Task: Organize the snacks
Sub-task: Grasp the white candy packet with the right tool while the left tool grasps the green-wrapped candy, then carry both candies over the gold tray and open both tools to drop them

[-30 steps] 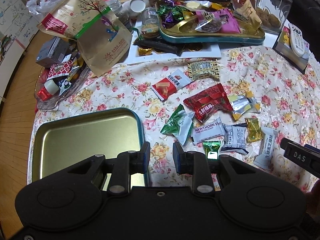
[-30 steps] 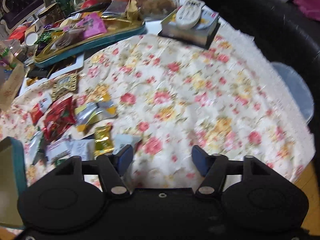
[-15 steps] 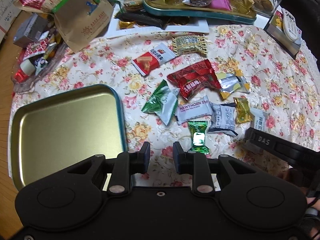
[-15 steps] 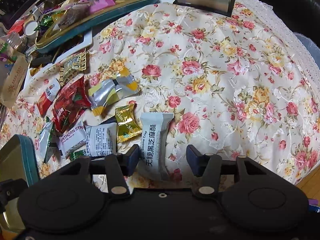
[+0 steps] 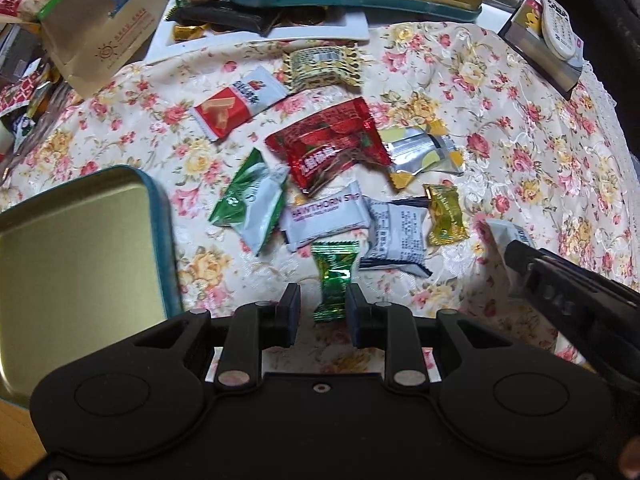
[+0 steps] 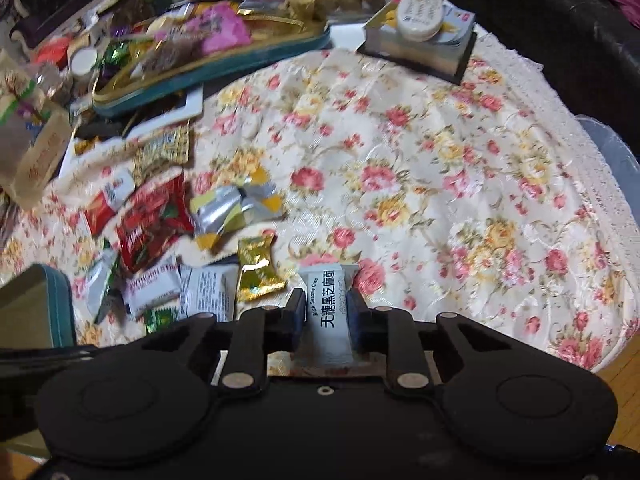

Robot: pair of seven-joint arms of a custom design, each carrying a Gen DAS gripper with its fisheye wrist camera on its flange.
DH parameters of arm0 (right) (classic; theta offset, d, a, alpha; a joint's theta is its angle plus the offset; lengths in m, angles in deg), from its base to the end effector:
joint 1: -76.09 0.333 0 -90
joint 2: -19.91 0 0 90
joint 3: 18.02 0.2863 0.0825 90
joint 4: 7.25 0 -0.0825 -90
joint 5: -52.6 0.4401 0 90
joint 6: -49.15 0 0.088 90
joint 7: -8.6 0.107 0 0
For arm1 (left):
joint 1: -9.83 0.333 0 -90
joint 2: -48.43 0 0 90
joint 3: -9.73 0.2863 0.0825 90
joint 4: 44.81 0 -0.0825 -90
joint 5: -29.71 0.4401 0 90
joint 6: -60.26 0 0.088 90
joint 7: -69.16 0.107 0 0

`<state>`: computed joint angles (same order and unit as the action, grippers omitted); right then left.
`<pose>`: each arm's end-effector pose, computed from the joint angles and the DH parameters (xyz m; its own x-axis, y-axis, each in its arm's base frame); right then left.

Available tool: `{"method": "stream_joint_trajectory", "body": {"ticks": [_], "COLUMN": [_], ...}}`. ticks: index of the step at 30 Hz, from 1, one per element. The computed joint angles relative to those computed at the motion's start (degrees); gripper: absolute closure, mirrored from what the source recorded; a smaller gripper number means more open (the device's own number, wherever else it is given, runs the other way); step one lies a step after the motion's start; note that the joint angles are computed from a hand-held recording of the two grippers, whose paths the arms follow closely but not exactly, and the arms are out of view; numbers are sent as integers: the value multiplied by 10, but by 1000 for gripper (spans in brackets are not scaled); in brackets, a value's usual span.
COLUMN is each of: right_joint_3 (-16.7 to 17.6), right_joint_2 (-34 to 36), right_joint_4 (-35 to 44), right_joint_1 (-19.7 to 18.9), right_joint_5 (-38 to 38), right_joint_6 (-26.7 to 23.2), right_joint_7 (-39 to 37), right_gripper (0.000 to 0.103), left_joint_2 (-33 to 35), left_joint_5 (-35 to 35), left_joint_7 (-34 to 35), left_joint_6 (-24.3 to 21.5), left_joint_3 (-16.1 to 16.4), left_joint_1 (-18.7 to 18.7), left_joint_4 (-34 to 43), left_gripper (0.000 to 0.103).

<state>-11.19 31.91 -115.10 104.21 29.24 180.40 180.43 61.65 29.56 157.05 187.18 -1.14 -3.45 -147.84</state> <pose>0.5567 0.3752 0.3632 -0.5311 -0.8400 -0.1113 -0.7736 0.5343 -0.3407 0.6255 -0.2744 0.3860 -0.3697 -0.9277 0.0524 -0.9161 0.3545 -0.1870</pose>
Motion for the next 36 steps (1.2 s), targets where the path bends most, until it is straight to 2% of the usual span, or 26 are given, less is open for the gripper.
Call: {"method": "stream_joint_trajectory", "body": {"ticks": [14, 23, 26, 28, 33, 36], "right_joint_3": [5, 7, 11, 13, 16, 17], "right_joint_2": [-84, -143, -154, -156, -146, -141], "right_joint_4": [-80, -154, -163, -162, -150, -143], "right_joint_1": [-21, -43, -49, -50, -48, -46], "right_joint_5": [9, 47, 39, 34, 44, 48], "right_joint_6": [43, 122, 119, 110, 101, 101], "right_joint_7": [60, 102, 119, 124, 108, 97], "right_gripper": [79, 79, 79, 79, 79, 79], "left_joint_2": [43, 60, 76, 77, 83, 76], "left_joint_5": [35, 49, 32, 28, 0, 11], "left_joint_7": [-39, -52, -51, -53, -53, -57], "left_joint_6": [-6, -23, -48, -46, -48, -42], "left_joint_3": [3, 5, 4, 4, 4, 9], "left_joint_1": [-21, -28, -25, -25, -15, -16], "left_joint_4": [30, 47, 66, 67, 74, 67], "left_gripper": [69, 69, 67, 67, 77, 77]}}
